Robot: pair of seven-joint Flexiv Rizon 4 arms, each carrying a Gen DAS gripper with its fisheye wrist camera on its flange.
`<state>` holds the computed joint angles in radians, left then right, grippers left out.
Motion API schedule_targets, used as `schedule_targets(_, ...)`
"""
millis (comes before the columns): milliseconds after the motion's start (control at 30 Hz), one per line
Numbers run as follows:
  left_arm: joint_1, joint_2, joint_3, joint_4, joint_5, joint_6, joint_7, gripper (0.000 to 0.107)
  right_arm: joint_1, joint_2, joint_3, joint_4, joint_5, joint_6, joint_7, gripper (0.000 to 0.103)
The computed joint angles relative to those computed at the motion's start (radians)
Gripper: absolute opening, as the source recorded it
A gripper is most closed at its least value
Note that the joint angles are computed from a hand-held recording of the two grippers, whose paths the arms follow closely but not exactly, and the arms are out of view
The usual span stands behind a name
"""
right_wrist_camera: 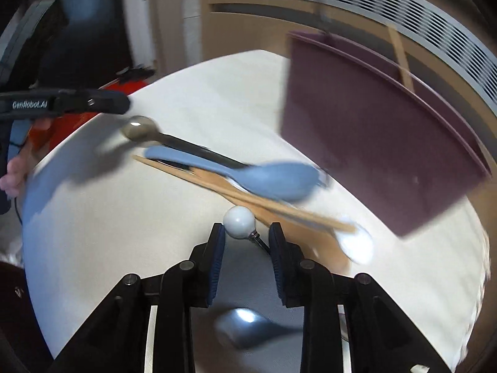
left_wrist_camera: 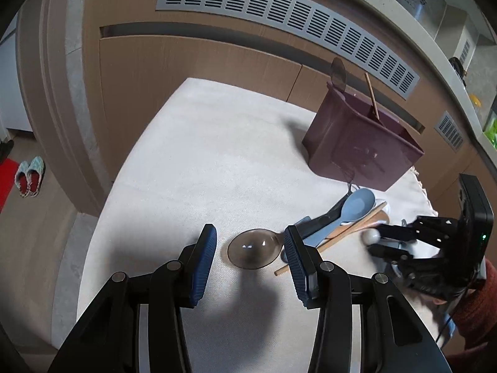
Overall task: Organize utensils
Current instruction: 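Grasp the white ball-ended utensil with the right gripper while the left gripper grasps the blue spoon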
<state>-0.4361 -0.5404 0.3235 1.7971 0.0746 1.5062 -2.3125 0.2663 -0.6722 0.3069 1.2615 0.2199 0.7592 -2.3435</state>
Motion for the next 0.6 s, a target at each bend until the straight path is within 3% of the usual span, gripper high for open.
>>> schedule_targets(233,0.048,-0.021,-0.077,-0.033,-0.032,-0.014,0.064,0.046,-0.048,0.024,-0.007,0.009,0.064,-0.062,0.104,0.031)
schedule_targets(333,0.016,-0.028,-0.047,-0.066,-0.017,-0.055,0.065,0.046,-0.029,0.018,-0.015,0.02,0.032,-0.018,0.066,0.03)
schedule_targets(433,0.023,-0.026,-0.063,-0.077,0.003,-0.062,0.086,0.046,-0.017,0.029,-0.007,0.058,0.001,0.039,-0.004,0.027)
schedule_targets(500,0.025,-0.028,-0.072,-0.091,0.014,-0.074,0.1,0.046,-0.016,0.015,-0.002,0.027,-0.007,0.0,-0.009,0.019)
schedule_targets(600,0.057,-0.039,-0.124,-0.122,0.017,-0.083,0.161,0.046,-0.026,0.013,0.002,-0.014,0.019,-0.048,0.022,0.019)
